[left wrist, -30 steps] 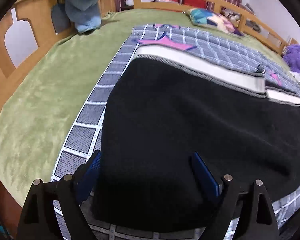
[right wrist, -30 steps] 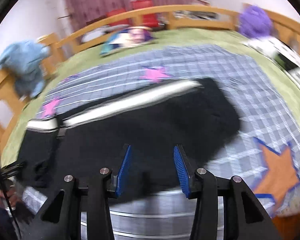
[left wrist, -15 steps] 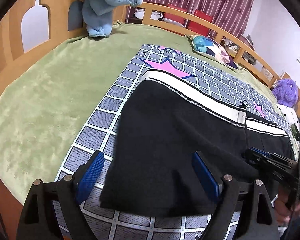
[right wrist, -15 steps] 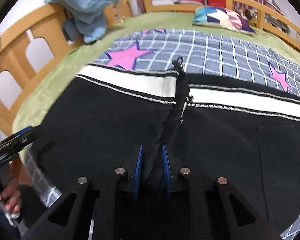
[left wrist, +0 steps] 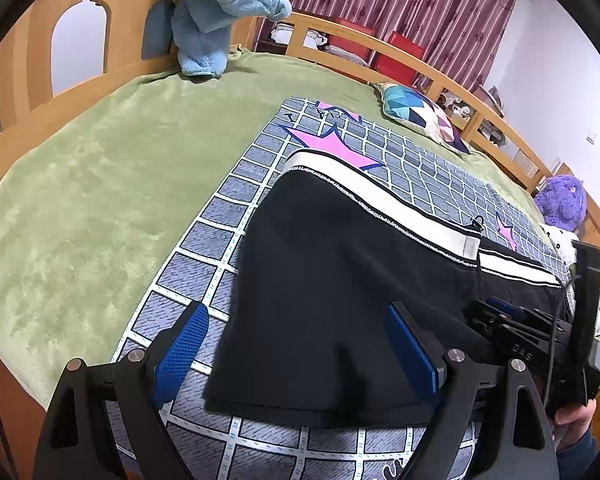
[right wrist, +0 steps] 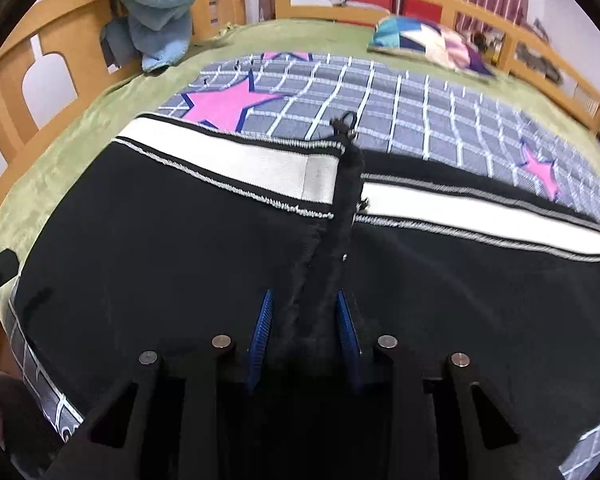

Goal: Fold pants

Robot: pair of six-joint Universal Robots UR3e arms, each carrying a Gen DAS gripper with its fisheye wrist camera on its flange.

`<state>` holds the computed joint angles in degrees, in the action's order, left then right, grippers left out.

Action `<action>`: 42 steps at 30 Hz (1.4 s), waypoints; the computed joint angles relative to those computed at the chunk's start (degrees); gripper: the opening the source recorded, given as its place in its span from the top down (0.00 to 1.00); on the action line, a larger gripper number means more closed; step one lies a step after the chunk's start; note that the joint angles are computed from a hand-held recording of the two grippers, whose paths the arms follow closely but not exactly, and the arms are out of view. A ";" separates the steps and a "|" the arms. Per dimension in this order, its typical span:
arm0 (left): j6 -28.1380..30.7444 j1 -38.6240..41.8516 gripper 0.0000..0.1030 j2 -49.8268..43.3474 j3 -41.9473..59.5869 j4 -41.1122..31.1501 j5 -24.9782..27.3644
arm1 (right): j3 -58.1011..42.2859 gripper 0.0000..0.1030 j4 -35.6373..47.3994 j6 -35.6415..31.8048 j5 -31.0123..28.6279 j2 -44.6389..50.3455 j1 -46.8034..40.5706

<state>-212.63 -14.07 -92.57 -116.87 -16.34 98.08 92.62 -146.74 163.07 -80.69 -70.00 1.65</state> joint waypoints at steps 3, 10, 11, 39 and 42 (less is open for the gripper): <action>-0.61 0.67 0.14 0.55 -0.64 -0.10 -0.70 | 2.20 0.67 -3.19 -1.34 -0.41 -1.64 0.61; -1.90 3.53 0.14 2.22 -3.05 0.76 -5.67 | 0.21 0.83 -1.80 -3.17 -0.85 0.93 2.20; -2.02 3.60 0.14 2.36 -3.23 0.83 -5.73 | -0.24 0.82 -1.18 -2.82 -0.30 1.11 1.89; -2.63 3.76 0.14 1.96 -2.35 -0.44 -7.42 | -3.39 0.89 5.38 0.87 12.89 1.93 -6.70; -2.65 2.81 0.14 1.81 -1.86 -1.11 -6.00 | -1.73 0.77 3.70 1.13 10.09 2.02 -5.55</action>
<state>-215.28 -11.26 -90.76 -118.73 -17.46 92.08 90.90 -143.04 164.21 -70.60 -67.98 -3.90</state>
